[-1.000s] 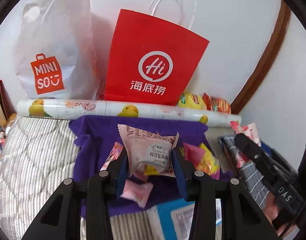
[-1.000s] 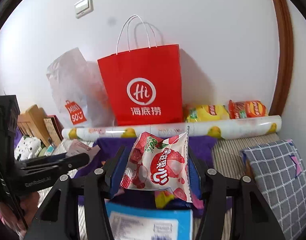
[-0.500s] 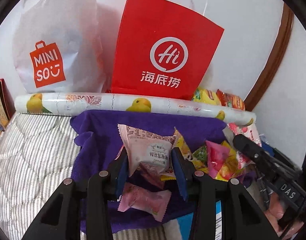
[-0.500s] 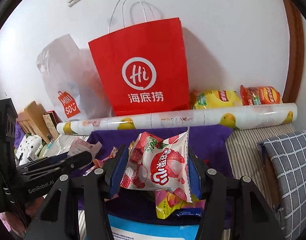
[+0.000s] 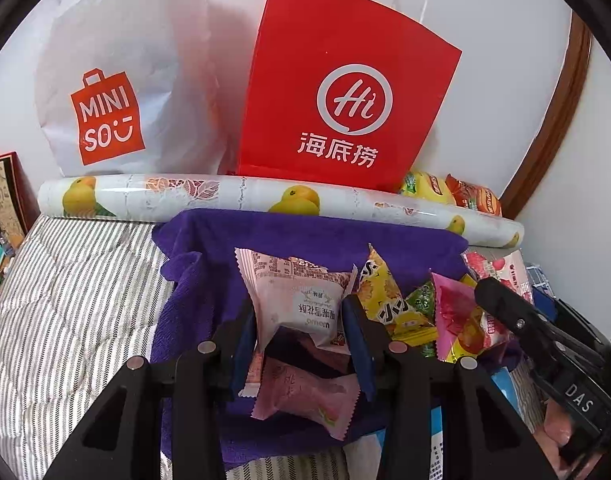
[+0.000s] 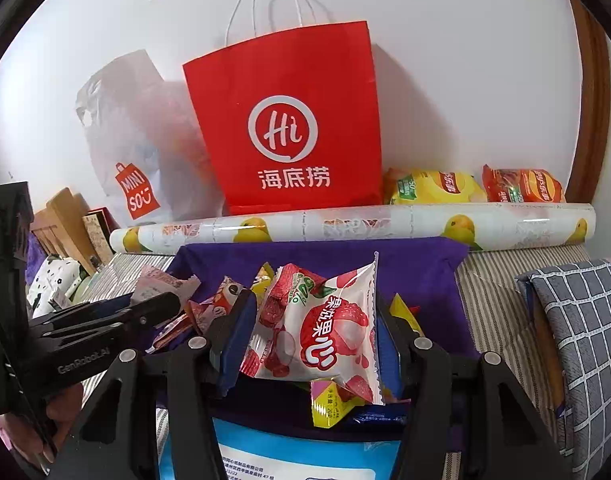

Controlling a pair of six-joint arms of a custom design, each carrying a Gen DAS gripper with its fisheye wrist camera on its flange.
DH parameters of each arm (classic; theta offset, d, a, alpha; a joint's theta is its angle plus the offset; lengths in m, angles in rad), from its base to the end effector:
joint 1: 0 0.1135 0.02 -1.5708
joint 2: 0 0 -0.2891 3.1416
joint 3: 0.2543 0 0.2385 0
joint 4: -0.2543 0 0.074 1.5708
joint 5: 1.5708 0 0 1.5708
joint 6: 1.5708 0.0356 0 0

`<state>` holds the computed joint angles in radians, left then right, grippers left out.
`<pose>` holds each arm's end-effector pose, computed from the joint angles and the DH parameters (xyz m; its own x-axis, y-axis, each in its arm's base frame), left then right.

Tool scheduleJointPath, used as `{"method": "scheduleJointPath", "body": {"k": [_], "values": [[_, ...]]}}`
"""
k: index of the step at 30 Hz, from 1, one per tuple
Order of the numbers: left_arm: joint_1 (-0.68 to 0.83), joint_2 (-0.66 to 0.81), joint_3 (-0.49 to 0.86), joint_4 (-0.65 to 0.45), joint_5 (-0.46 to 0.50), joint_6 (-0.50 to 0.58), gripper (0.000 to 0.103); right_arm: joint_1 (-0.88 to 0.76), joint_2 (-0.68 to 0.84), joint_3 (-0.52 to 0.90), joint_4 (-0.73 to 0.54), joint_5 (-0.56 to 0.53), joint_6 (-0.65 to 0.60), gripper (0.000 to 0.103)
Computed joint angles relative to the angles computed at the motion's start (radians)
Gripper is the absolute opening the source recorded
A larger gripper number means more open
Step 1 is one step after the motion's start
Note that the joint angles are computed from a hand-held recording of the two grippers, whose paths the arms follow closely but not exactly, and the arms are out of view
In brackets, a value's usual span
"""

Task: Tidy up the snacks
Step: 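Carry the lychee and pastry packets up and over the purple towel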

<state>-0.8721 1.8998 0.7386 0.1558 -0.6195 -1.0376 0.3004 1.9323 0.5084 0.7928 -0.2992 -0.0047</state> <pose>0.2188 -0.2283 0.1123 -0.6406 -0.3275 -0.6945 -0.2526 0.9440 -0.2122 0.2859 0.0996 0.1006 -0.5612 -0.1785 -0.8082 -0.5127 0.8415 0.1701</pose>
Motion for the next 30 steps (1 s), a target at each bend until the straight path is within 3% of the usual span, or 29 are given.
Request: {"method": "scheduleJointPath", "body": {"k": [14, 30], "values": [[0.003, 0.0, -0.014, 0.022, 0.001, -0.012, 0.04, -0.016, 0.051, 0.051, -0.058, -0.066, 0.012, 0.055], [0.024, 0.019, -0.022, 0.071, 0.052, -0.003, 0.04, 0.049, 0.086, 0.083, -0.131, -0.002, -0.034, 0.056]]}}
